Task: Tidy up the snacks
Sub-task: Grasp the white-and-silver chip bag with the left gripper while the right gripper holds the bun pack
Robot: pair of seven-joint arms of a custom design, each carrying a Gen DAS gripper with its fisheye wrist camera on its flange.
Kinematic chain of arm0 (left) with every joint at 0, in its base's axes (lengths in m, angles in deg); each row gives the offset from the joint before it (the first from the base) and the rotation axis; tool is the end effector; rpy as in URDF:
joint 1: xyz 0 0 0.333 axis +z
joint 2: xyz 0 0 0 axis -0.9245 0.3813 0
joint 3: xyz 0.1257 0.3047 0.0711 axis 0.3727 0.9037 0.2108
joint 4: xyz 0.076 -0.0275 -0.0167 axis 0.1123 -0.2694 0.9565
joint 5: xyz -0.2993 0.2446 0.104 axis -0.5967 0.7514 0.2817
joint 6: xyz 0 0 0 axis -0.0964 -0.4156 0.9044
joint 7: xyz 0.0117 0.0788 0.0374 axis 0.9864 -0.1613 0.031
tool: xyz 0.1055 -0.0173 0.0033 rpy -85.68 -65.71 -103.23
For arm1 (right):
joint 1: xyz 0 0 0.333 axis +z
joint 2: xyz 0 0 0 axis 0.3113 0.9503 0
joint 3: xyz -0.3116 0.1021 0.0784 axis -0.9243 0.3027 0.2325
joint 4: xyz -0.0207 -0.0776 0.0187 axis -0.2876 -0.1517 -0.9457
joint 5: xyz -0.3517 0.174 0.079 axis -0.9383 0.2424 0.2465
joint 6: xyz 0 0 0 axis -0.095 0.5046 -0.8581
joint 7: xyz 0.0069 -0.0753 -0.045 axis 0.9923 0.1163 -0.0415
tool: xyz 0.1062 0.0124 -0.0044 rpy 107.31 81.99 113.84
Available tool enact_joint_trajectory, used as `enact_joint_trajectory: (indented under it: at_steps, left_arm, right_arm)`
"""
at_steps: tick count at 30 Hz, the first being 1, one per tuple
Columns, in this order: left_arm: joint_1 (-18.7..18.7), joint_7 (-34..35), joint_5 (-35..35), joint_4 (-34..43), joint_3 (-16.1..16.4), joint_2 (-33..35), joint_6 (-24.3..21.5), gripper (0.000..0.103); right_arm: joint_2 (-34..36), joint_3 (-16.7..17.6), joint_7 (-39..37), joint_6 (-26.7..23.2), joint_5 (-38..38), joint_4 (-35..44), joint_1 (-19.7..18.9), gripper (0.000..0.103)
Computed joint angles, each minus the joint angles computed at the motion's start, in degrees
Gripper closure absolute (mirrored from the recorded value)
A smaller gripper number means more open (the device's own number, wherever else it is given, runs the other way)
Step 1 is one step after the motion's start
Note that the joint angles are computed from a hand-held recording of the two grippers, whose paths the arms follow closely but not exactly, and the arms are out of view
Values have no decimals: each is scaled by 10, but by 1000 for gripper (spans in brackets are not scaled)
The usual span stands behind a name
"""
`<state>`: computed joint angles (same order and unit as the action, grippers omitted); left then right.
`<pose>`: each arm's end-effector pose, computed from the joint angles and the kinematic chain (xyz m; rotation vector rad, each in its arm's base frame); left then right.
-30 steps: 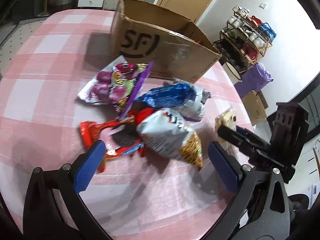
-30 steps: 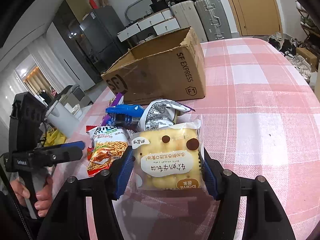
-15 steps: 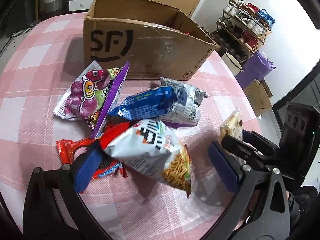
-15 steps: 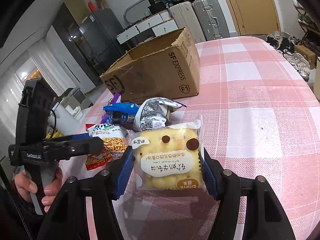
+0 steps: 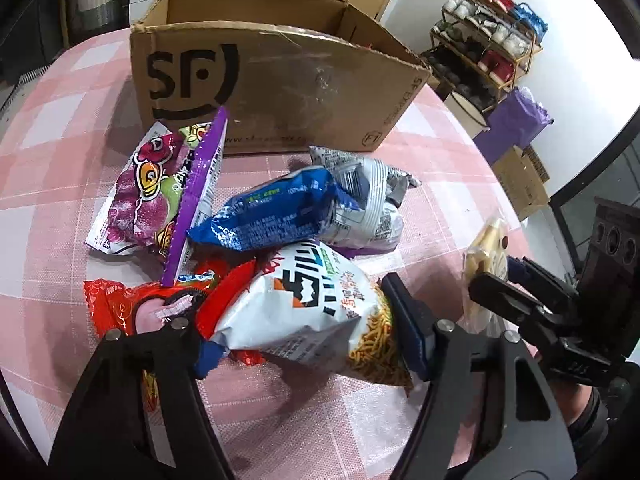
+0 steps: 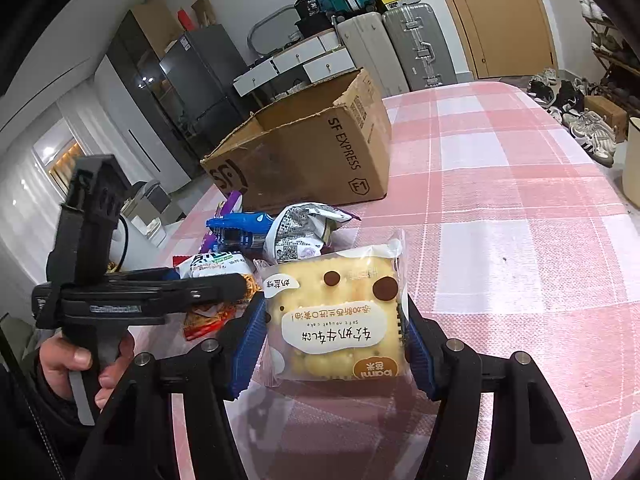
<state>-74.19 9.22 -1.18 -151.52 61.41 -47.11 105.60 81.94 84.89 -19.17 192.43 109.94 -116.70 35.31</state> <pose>0.6982 -0.2515 0.3923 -1.8104 2.3551 -0.9010 0.5614 0.1993 0.4458 -1.6372 1.5426 -0.1223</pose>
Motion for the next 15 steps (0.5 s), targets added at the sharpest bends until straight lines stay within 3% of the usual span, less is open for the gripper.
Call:
enact_joint_trajectory:
  at_steps: [3,15]
  left_arm:
    - [16,13,-24,-9,-12,-5,2,54]
    - [46,80,-92,-53,-41,-29,18,55]
  right_arm:
    - [-3,0,0,2,1,-4,1,39]
    - [-13,-2,24,13,-31,-12,9,39]
